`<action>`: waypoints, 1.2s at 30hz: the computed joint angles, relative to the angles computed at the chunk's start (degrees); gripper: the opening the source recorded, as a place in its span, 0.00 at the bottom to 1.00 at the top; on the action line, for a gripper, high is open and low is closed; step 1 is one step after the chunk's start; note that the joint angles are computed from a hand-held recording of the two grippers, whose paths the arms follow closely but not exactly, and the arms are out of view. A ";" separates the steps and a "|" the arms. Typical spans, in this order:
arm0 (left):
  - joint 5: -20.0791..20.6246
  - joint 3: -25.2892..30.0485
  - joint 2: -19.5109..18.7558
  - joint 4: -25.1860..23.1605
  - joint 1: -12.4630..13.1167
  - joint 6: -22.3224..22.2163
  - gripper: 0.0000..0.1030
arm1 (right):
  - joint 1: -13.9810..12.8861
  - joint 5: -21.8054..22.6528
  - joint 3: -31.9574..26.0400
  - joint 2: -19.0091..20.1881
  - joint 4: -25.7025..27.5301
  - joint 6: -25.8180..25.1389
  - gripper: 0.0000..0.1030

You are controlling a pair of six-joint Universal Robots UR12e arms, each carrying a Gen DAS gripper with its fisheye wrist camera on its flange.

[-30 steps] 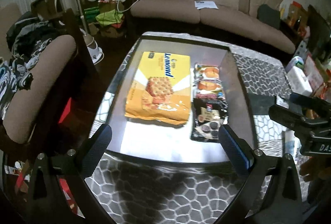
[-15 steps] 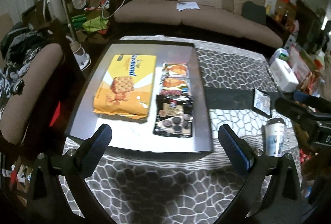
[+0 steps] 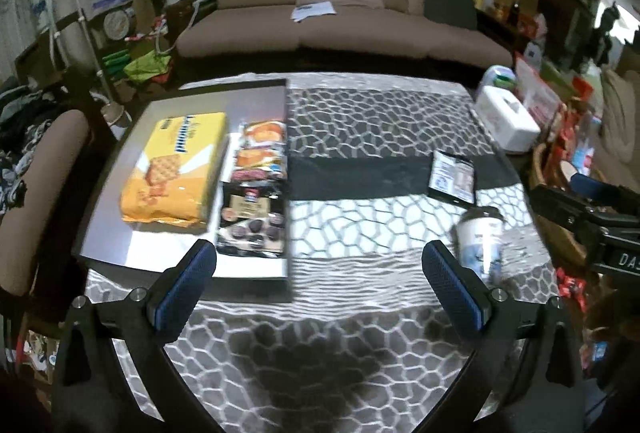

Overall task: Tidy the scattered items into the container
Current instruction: 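Withdraw both grippers from the box and move toward the milk-tea cup, then close the right gripper around the milk-tea cup's lid end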

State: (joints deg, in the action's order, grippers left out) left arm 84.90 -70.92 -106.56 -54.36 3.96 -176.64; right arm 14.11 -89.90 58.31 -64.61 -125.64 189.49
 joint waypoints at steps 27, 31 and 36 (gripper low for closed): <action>-4.78 -5.25 -1.65 -2.72 -6.49 -2.61 1.00 | -6.43 7.21 14.98 -5.95 -2.33 5.58 1.00; -4.97 -5.27 -2.92 -3.45 -7.37 -3.72 1.00 | -7.49 10.28 15.10 -5.23 -1.77 8.34 1.00; -4.46 -4.65 -4.89 -3.61 -8.26 -4.71 1.00 | -9.00 15.91 14.97 -3.86 -1.56 12.18 1.00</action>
